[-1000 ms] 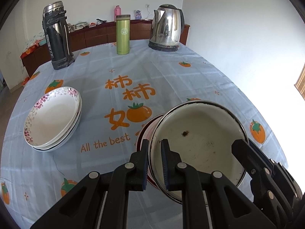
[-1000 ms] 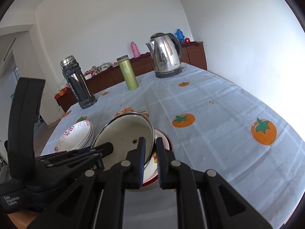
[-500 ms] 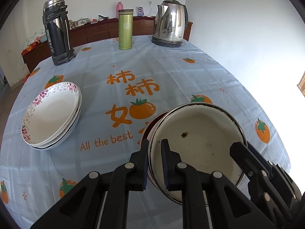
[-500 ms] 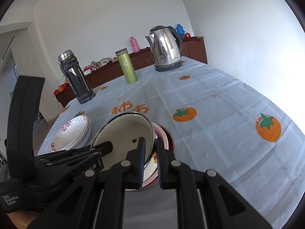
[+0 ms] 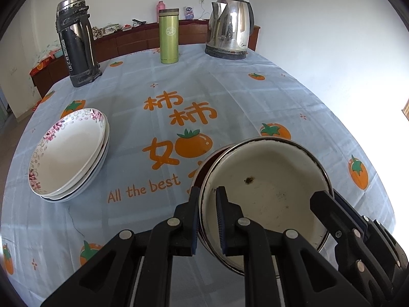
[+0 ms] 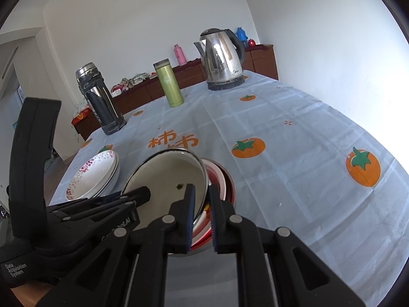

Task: Organize plates and bowls
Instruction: 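Lower the enamel bowl into the steel bowl with both grippers, then regrip the nested bowl stack rim with both grippers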

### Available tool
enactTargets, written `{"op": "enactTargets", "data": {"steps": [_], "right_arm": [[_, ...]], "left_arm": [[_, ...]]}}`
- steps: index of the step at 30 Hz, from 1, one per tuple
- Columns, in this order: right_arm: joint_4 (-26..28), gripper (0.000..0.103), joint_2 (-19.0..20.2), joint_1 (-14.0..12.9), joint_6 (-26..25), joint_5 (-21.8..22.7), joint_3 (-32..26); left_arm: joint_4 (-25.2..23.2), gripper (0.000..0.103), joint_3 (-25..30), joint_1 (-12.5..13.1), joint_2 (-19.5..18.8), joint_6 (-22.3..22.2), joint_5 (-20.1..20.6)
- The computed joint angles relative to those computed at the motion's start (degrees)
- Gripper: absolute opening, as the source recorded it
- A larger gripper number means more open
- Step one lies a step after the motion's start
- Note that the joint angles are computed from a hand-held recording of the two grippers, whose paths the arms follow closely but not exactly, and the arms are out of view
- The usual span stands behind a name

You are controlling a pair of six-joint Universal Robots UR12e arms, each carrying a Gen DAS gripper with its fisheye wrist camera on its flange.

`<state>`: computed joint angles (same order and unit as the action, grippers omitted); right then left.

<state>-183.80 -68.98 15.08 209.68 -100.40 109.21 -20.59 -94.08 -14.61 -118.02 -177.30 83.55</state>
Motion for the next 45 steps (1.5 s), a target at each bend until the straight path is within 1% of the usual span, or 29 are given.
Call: {"op": "enactTargets", "data": {"steps": [9, 13, 16, 17, 19, 21, 25, 26, 27, 28, 29, 30, 31, 32, 33, 34, 35, 37, 39, 44, 45], "right_arm": [[0.17, 0.011, 0.11, -0.03, -0.15, 0.05, -0.15], [0.49, 0.011, 0.24, -0.11, -0.38, 0.16, -0.26], [0.7, 0.014, 0.07, -0.76, -0.1, 2.31, -0.16], [0.28, 0.014, -0.08, -1.3, 0.98, 3.89, 0.21], [-0.1, 0.015, -0.22, -1.83, 2.26, 5.63, 0.49], [0.06, 0.017, -0.33, -1.62, 2.33, 4.75, 0.48], [-1.46, 0.018, -0.67, -1.22, 2.27, 3.64, 0.88], [-1.99, 0.018, -0.81, -1.14, 2.29, 3.29, 1.03], [-2.32, 0.02, -0.95, -1.05, 2.19, 2.87, 1.13], [-2.58, 0.025, -1.08, -0.92, 2.05, 2.29, 1.2], [-2.81, 0.027, -1.18, -0.82, 2.04, 1.7, 1.28], [-3.06, 0.034, -1.25, -0.75, 2.18, 1.23, 1.36], [-3.31, 0.038, -1.31, -0.65, 2.47, 0.67, 1.47], [-3.64, 0.04, -1.42, -0.62, 2.9, 0.25, 1.68], [-3.84, 0.042, -1.48, -0.66, 3.29, 0.05, 1.81], [-4.13, 0.044, -1.55, -0.73, 3.77, -0.02, 1.99], [-4.4, 0.045, -1.65, -0.82, 4.28, -0.04, 2.23], [-4.58, 0.049, -1.82, -0.9, 4.89, -0.22, 2.57], [-4.64, 0.051, -1.9, -0.89, 5.3, -0.43, 2.76], [-5.54, 0.057, -2.01, -1.05, 6.47, -0.13, 3.32], [-5.78, 0.06, -2.0, -1.05, 6.62, -0.18, 3.41]], "left_arm": [[0.53, 0.014, 0.1, -0.17, -0.28, 0.22, 0.74], [0.02, 0.014, 0.28, -0.17, -0.28, -0.01, 0.73], [-0.56, 0.014, 0.45, -0.06, -0.17, -0.72, 0.38], [-0.13, 0.014, 0.33, -0.05, -0.1, -0.7, 0.46], [1.11, 0.014, 0.01, -0.28, 0.02, -0.23, 1.3], [2.29, 0.014, -0.36, -0.51, 0.23, 0.35, 1.86], [3.93, 0.015, -0.94, -0.76, 0.7, 0.67, 2.15], [4.1, 0.017, -1.03, -0.8, 0.76, 0.57, 2.29], [4.33, 0.017, -1.19, -0.81, 0.84, 0.5, 2.37], [4.46, 0.019, -1.21, -0.83, 0.85, 0.48, 2.4], [4.66, 0.021, -1.34, -0.82, 0.9, 0.44, 2.36], [4.93, 0.023, -1.46, -0.83, 0.95, 0.25, 2.32], [5.12, 0.03, -1.53, -0.82, 0.97, 0.08, 2.33], [5.41, 0.039, -1.63, -0.81, 1.01, -0.13, 2.45], [6.42, 0.044, -1.9, -0.88, 1.08, -0.39, 2.94], [7.41, 0.053, -2.15, -0.97, 1.12, -0.4, 3.51], [8.87, 0.058, -2.51, -1.14, 1.16, -0.23, 4.41], [11.18, 0.061, -3.09, -1.39, 1.25, 0.28, 5.6], [13.15, 0.062, -3.51, -1.59, 1.28, 0.65, 6.66], [15.77, 0.062, -4.22, -1.78, 1.29, 1.14, 8.05], [15.95, 0.062, -4.31, -1.77, 1.3, 1.1, 8.12]]}}
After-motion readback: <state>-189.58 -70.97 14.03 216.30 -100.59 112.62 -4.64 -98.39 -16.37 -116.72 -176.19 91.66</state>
